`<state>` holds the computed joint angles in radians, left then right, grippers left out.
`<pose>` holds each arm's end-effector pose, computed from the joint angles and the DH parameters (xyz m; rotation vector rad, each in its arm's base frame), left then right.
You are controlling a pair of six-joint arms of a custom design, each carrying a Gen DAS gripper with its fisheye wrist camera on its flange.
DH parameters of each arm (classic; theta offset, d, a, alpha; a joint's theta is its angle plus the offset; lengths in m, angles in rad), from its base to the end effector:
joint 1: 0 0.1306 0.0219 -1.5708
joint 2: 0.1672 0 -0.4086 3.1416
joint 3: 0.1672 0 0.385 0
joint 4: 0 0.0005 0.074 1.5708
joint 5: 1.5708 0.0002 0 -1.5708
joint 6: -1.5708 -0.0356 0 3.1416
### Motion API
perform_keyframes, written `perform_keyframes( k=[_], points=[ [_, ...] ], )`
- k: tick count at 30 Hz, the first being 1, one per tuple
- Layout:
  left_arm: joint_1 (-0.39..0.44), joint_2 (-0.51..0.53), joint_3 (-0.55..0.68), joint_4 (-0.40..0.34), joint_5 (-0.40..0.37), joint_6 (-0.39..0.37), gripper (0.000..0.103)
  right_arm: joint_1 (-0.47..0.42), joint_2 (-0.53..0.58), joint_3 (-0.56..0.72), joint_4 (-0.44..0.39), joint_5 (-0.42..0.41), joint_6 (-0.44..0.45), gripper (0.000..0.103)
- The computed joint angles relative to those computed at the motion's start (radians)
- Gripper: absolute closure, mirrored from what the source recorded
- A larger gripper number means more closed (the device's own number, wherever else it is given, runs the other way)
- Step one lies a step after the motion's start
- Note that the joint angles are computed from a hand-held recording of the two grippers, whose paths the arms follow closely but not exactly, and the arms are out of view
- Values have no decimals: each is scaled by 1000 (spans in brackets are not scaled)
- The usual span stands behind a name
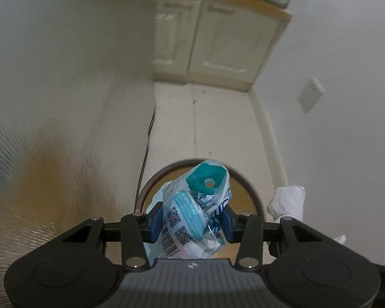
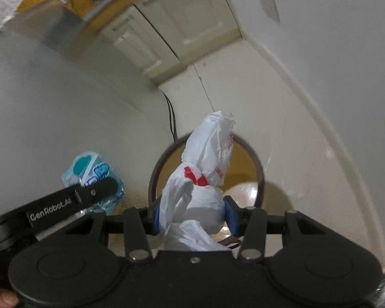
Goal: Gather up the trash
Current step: 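Carry both held bags over the wastebasket on the floor, then open the right tool while the left tool opens, dropping both bags into the wastebasket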
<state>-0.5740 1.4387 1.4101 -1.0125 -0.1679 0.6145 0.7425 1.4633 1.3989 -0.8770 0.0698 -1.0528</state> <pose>0.4027 -0.2539 0.4337 -0.1121 2.6014 -0.2138 0.3666 0.3323 0.4250 0.4360 2.5938 0.6121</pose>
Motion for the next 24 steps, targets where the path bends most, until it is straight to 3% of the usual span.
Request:
perform_keyframes(
  k=[9,17,24],
  points=[
    [50,95,-53,92,67,-16,57,-32,101,-58,166,-90,-57,55],
    [72,133,-80,157,99,-23,56,-50,163,-43,147,-102,-69,55],
    [82,129,-130,187,116,39,56,-44,193,-16,123,-108,-15,53]
  ],
)
